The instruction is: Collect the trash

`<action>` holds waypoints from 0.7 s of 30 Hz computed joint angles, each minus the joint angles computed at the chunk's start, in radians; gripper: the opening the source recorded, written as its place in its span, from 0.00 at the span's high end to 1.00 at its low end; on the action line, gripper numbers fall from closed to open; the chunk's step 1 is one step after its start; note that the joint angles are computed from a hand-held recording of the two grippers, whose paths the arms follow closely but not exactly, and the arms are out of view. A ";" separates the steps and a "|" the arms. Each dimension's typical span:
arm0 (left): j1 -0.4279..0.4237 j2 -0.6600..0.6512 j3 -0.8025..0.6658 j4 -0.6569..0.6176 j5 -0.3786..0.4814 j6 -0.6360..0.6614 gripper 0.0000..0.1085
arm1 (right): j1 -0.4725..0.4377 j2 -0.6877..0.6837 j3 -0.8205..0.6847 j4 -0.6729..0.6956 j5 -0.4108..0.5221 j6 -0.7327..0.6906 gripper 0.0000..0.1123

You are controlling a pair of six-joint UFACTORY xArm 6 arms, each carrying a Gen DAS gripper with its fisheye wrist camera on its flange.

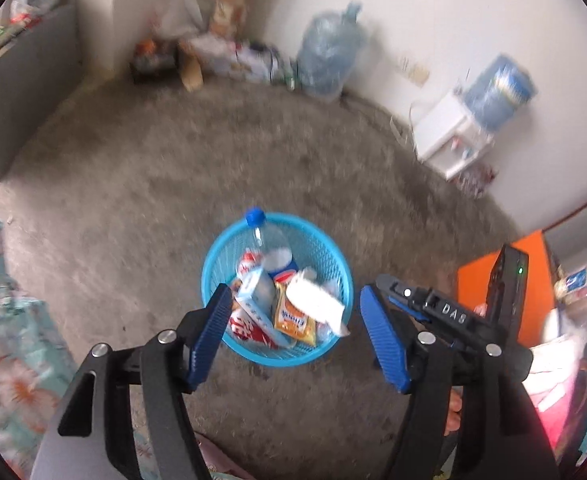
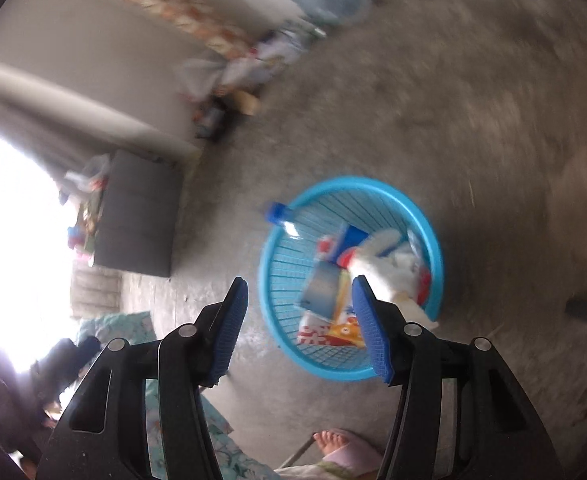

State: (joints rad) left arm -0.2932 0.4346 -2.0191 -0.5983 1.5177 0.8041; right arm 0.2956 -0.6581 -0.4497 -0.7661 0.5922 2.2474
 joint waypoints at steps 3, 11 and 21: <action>0.082 -0.061 0.005 -0.080 -0.006 0.016 0.30 | 0.110 0.057 -0.153 -0.052 0.171 -0.090 0.46; 0.372 -0.260 0.112 -0.204 -0.086 0.086 0.10 | 0.432 0.362 -0.662 -0.234 0.567 -0.356 0.19; 0.636 -0.524 0.452 -0.107 -0.424 0.107 0.10 | 0.645 0.654 -1.067 -0.319 0.755 -0.523 0.15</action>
State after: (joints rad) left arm 0.3429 -0.0893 -1.5674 -0.7057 1.0933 0.9108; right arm 0.9404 -0.0044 -1.5168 -1.0855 1.3472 1.7239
